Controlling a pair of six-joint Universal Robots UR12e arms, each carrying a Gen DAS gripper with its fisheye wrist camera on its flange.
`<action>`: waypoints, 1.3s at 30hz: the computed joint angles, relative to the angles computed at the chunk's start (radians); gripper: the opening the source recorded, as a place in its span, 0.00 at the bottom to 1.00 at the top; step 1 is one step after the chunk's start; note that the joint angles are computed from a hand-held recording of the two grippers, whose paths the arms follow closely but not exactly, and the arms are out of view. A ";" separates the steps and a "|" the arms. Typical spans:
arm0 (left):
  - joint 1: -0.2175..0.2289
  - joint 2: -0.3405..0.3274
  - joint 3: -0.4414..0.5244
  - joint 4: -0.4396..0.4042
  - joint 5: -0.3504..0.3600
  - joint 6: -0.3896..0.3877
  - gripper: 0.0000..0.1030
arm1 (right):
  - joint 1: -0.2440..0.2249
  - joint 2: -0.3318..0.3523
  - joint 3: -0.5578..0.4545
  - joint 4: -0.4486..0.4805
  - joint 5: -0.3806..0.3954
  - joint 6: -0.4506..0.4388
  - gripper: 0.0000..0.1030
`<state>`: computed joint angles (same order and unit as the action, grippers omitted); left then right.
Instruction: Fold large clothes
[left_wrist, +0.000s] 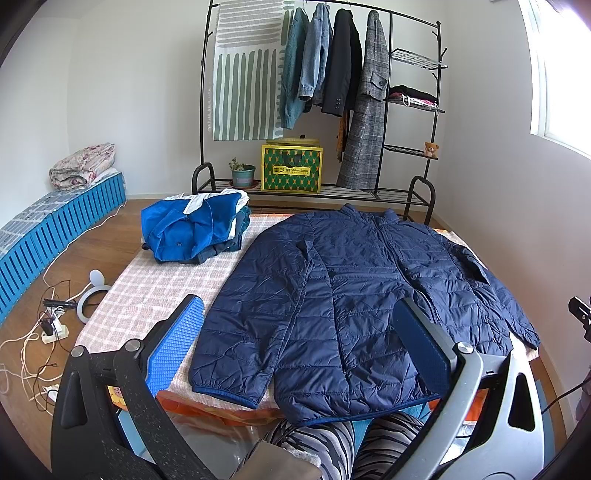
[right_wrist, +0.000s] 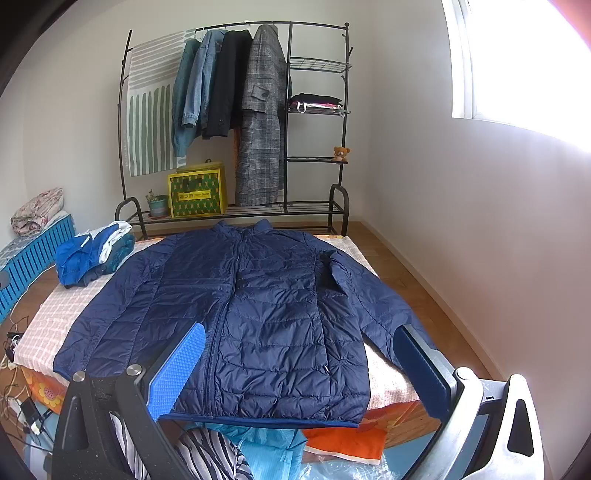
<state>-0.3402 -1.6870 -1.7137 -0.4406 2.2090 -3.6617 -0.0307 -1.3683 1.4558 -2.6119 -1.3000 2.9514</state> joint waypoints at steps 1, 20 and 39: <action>0.000 0.001 0.000 -0.001 0.000 0.000 1.00 | 0.001 0.000 -0.001 0.001 -0.002 -0.001 1.00; 0.052 0.062 -0.036 -0.039 0.054 0.019 1.00 | 0.055 0.035 -0.049 -0.029 0.051 -0.060 1.00; 0.211 0.298 -0.266 -0.161 0.156 -0.227 1.00 | 0.297 0.205 -0.267 0.534 0.350 -0.607 0.74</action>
<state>-0.1292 -1.3893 -1.9800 -0.6016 2.3647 -3.8887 0.2662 -1.1638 1.1892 -2.0780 -0.9503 2.3440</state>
